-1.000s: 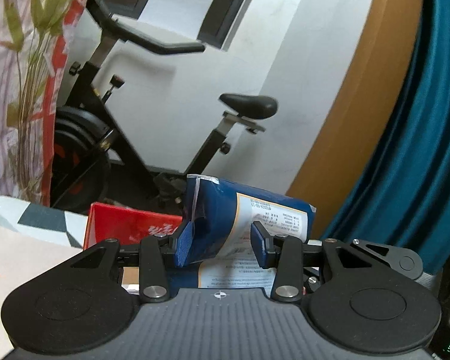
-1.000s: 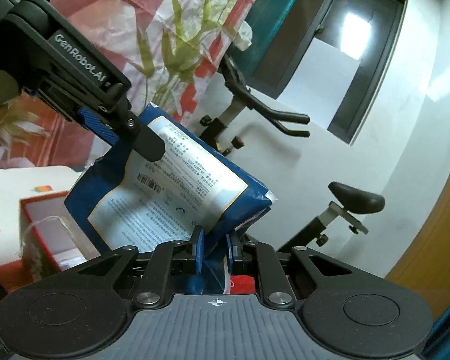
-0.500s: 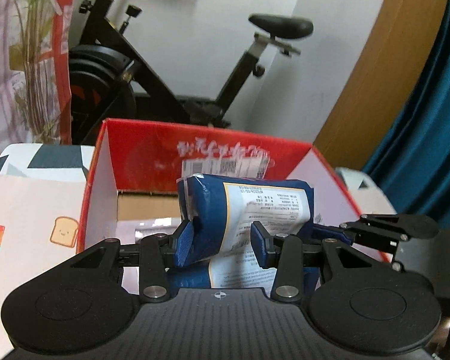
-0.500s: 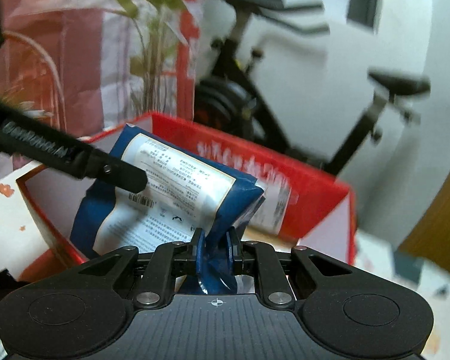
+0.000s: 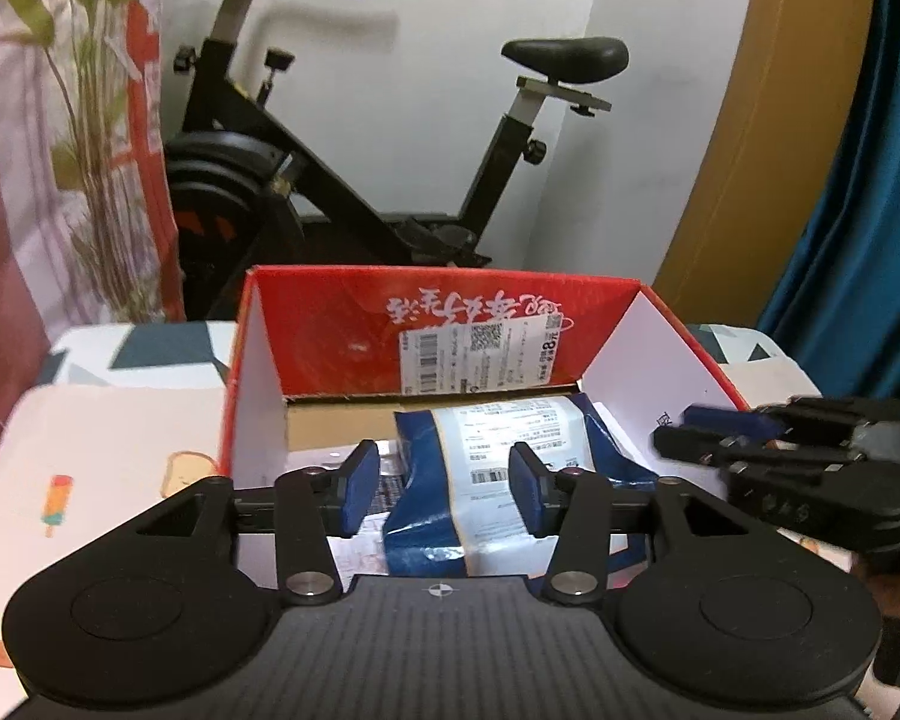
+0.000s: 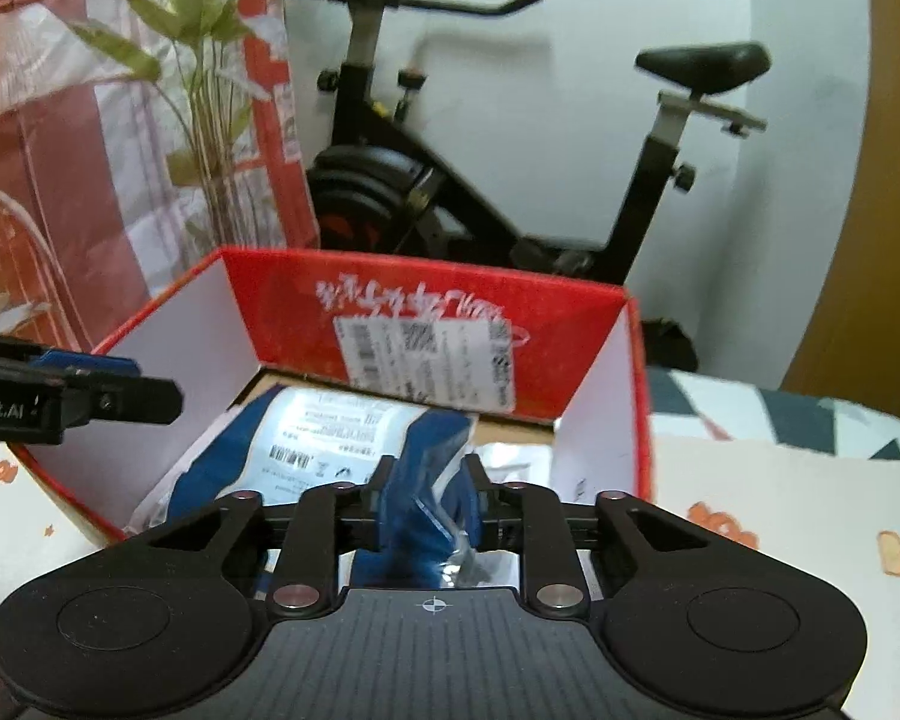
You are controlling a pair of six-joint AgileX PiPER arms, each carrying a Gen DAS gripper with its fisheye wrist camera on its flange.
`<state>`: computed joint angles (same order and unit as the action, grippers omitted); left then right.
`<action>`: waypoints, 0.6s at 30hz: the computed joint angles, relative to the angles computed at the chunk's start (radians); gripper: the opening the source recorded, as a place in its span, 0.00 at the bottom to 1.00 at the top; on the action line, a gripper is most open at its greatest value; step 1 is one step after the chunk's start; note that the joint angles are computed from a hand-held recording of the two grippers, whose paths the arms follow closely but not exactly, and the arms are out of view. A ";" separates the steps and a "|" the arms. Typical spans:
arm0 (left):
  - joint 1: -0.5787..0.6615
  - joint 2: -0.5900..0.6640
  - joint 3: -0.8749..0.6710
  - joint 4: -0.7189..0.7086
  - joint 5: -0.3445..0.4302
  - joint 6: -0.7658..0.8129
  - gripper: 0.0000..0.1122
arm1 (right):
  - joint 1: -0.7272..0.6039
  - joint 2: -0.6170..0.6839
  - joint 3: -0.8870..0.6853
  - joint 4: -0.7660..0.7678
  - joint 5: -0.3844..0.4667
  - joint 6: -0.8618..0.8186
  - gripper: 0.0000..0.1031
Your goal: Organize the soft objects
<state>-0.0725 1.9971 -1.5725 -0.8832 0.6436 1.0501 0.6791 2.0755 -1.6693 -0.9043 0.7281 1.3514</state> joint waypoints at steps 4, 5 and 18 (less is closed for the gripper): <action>0.012 -0.067 0.090 -0.054 -0.058 0.098 0.53 | 0.034 -0.072 0.097 -0.132 0.021 0.137 0.26; 0.022 -0.082 0.110 -0.077 -0.065 0.127 0.54 | 0.041 -0.091 0.124 -0.162 0.027 0.166 0.28; 0.149 -0.208 0.302 -0.254 -0.031 0.304 0.55 | 0.132 -0.302 0.426 -0.375 0.094 0.516 0.31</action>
